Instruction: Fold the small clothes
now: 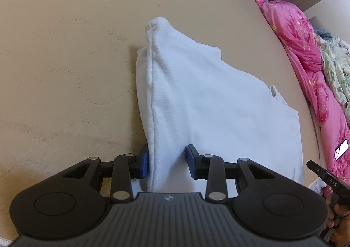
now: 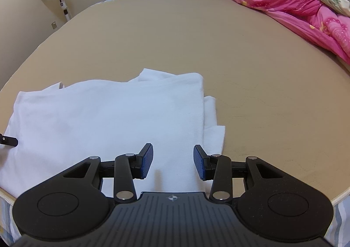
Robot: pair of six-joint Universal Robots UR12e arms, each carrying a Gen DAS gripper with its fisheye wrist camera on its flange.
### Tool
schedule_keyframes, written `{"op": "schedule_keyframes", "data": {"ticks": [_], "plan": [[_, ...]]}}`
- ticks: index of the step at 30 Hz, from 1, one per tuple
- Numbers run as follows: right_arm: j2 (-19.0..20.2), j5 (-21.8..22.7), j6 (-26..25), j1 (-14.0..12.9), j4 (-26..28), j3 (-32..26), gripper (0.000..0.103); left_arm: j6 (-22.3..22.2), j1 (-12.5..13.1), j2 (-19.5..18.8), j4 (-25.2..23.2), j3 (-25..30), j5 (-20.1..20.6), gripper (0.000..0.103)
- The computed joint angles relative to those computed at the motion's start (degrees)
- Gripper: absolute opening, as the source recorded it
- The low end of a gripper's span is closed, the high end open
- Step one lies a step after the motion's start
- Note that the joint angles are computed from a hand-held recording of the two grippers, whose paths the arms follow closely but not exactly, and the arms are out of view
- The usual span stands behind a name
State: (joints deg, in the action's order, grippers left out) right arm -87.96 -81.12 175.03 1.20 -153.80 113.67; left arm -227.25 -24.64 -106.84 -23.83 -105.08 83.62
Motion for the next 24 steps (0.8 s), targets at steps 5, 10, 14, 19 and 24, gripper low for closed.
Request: {"op": "schedule_keyframes", "data": {"ticks": [5,10,14,19,24], "plan": [[0.13,-0.17,0.07,0.23,-0.08,-0.07,0.043,0.42,-0.24,-0.14,-0.59,0.39,0.92,0.038],[0.13,-0.56,0.52,0.43,-0.21,-0.06,0.043,1.61,-0.44,-0.14,-1.39,0.73,1.77,0.033],[0.06,-0.95,1.89,0.64,-0.71,0.00,0.043,2.80,-0.75,-0.16,-1.44,1.02,2.71,0.019],[-0.10,-3.03,3.78,1.17,-4.45,0.52,0.043,3.32,-0.94,0.72,-0.12,0.52,3.66,0.016],[-0.69,-5.31,5.22,1.13,-12.28,1.59,0.043,5.25,-1.04,2.65,4.14,-1.23,3.74,0.015]]}}
